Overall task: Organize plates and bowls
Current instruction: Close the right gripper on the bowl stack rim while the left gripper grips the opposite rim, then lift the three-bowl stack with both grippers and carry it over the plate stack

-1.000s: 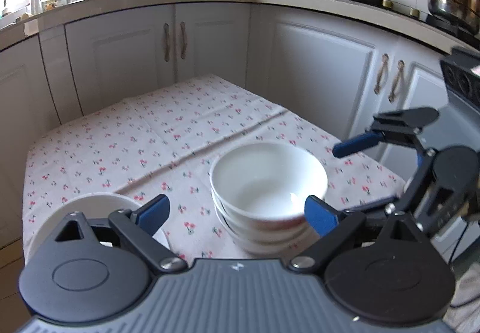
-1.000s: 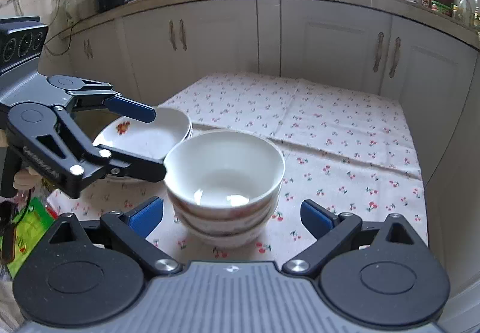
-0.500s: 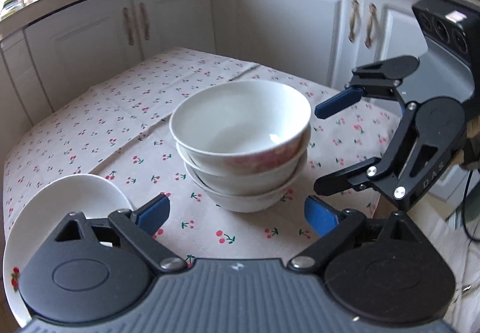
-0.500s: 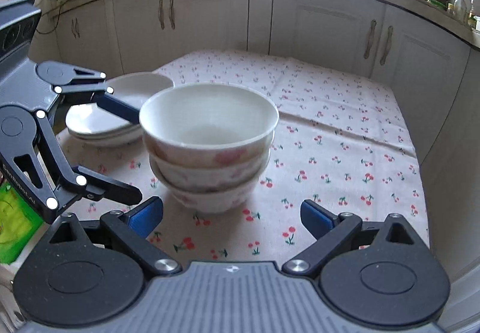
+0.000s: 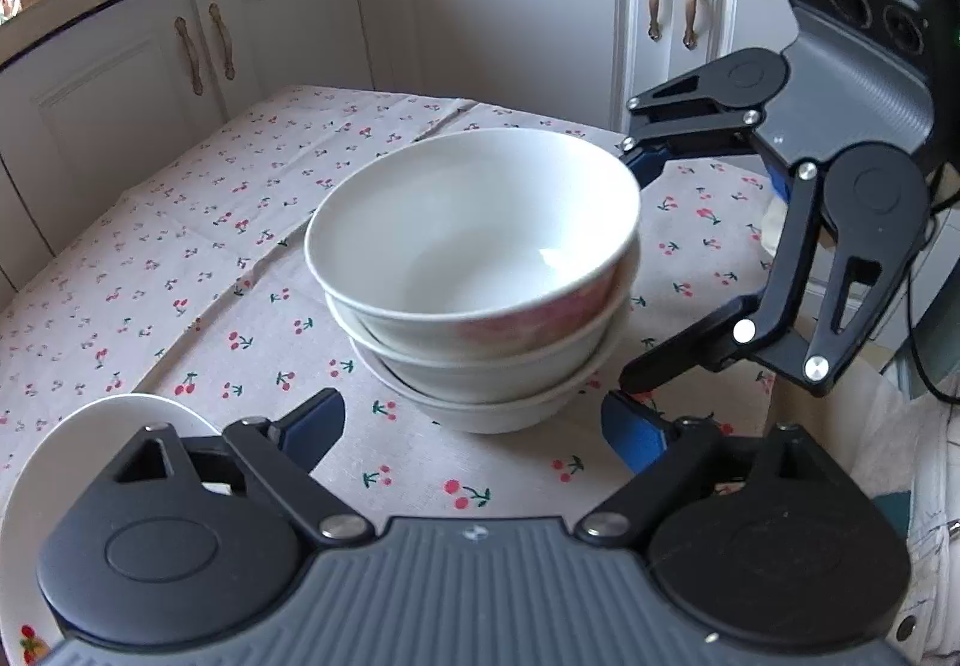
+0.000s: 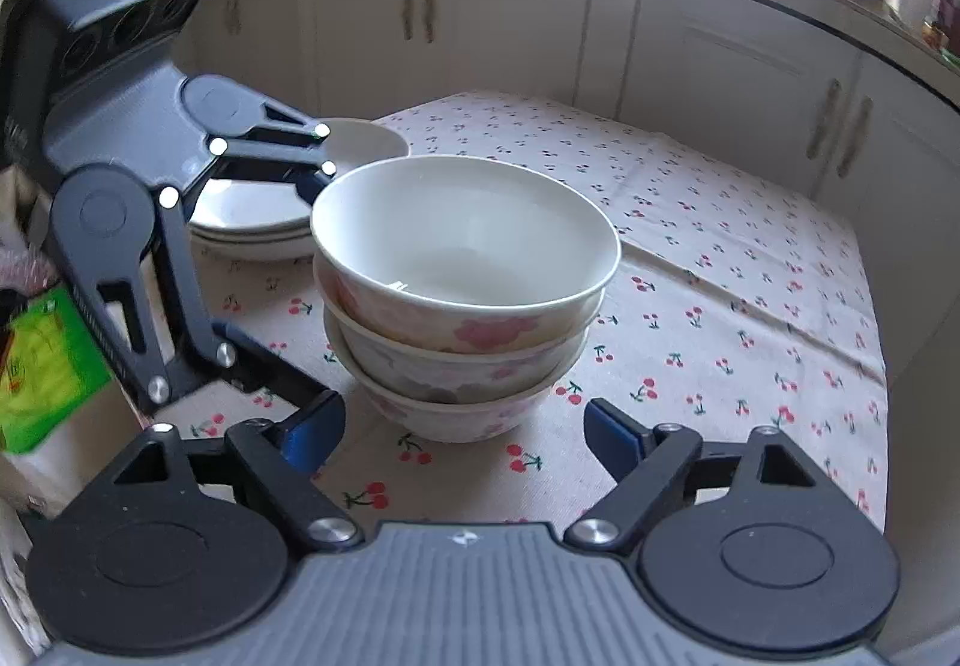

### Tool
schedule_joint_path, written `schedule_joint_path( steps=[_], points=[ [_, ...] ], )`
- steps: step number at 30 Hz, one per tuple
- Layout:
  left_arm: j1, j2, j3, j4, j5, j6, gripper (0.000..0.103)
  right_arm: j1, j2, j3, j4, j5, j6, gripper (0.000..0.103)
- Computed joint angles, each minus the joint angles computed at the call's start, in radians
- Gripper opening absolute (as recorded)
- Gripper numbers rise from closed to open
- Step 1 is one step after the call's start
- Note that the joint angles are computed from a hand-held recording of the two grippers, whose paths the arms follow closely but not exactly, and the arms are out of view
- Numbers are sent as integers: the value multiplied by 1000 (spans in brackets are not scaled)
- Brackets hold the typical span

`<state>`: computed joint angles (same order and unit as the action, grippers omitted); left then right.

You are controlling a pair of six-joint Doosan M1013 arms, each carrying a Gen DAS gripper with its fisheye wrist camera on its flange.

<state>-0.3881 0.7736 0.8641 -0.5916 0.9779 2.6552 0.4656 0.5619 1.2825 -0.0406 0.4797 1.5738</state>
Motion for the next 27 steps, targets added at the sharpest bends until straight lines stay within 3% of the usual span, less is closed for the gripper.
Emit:
schedule_joint_path(
  steps=[7, 14, 18, 27],
  points=[
    [9, 47, -84, -9, 88, 12, 84, -26, 20, -31, 168, 50, -287, 86],
    [16, 91, -162, -29, 181, 62, 83, -59, 52, -108, 314, 206, -550, 86],
    [24, 122, -216, -55, 241, 58, 81, -71, 72, -143, 334, 250, -603, 84],
    [33, 151, -264, -105, 305, 67, 76, -105, 89, -160, 532, 304, -744, 79]
  ],
)
